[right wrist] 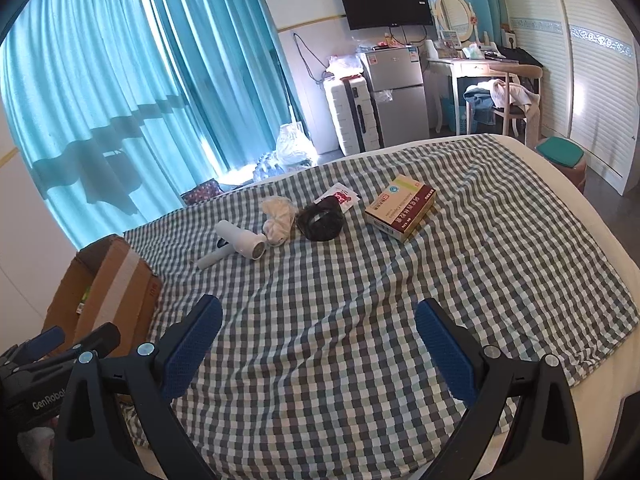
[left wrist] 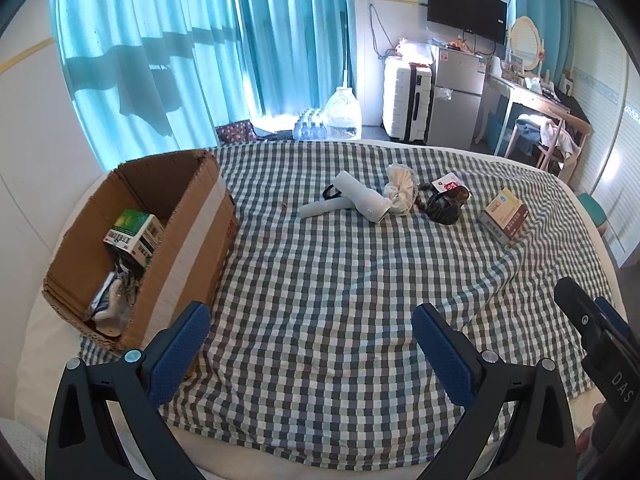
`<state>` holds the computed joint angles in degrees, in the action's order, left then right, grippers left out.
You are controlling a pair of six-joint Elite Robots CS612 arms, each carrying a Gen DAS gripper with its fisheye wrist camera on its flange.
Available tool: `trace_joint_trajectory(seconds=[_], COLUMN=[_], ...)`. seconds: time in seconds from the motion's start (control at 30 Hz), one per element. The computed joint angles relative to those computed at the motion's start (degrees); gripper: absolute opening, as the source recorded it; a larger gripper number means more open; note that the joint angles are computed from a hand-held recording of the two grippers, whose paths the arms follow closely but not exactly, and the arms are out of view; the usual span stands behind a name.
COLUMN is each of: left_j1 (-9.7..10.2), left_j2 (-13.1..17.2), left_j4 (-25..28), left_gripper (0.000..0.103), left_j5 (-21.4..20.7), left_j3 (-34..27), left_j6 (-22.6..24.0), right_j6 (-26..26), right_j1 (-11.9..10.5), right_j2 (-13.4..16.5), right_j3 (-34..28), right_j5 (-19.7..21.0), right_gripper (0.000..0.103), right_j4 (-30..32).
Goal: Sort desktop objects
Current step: 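Withdraw both grippers from the box toward the remaining items on the bed, then grasp the amoxicillin capsule box with right gripper while left gripper grasps the white hair dryer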
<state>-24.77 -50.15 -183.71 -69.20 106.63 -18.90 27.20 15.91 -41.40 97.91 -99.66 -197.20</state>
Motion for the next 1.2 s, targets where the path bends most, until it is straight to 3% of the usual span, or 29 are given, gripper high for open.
trace_joint_trajectory(seconds=[0.33, 0.73, 1.03, 1.13, 1.2], left_j1=[1.30, 2.72, 3.82, 3.76, 3.66], left_j2=[6.12, 15.29, 20.63, 21.64, 22.18], left_j4=[6.72, 13.77, 19.12, 20.27, 20.85], left_gripper=[0.103, 0.103, 0.103, 0.103, 0.103], left_j5=[-1.98, -3.79, -7.51, -6.26, -4.95], left_j3=[-9.01, -23.75, -32.77, -34.68, -35.68], left_j6=[-2.33, -6.78, -12.50, -12.34, -11.81], right_j6=[1.71, 4.55, 10.16, 13.67, 15.52], right_j1=[-1.55, -3.49, -4.37, -4.95, -5.18], right_j2=[4.65, 11.59, 15.76, 16.98, 17.86], right_j3=[-4.76, -16.30, -26.27, -29.10, -31.87], right_j5=[0.01, -3.61, -9.10, -9.07, -9.93], right_gripper=[0.098, 0.098, 0.098, 0.099, 0.100], right_j4=[2.63, 12.65, 20.08, 21.72, 27.01])
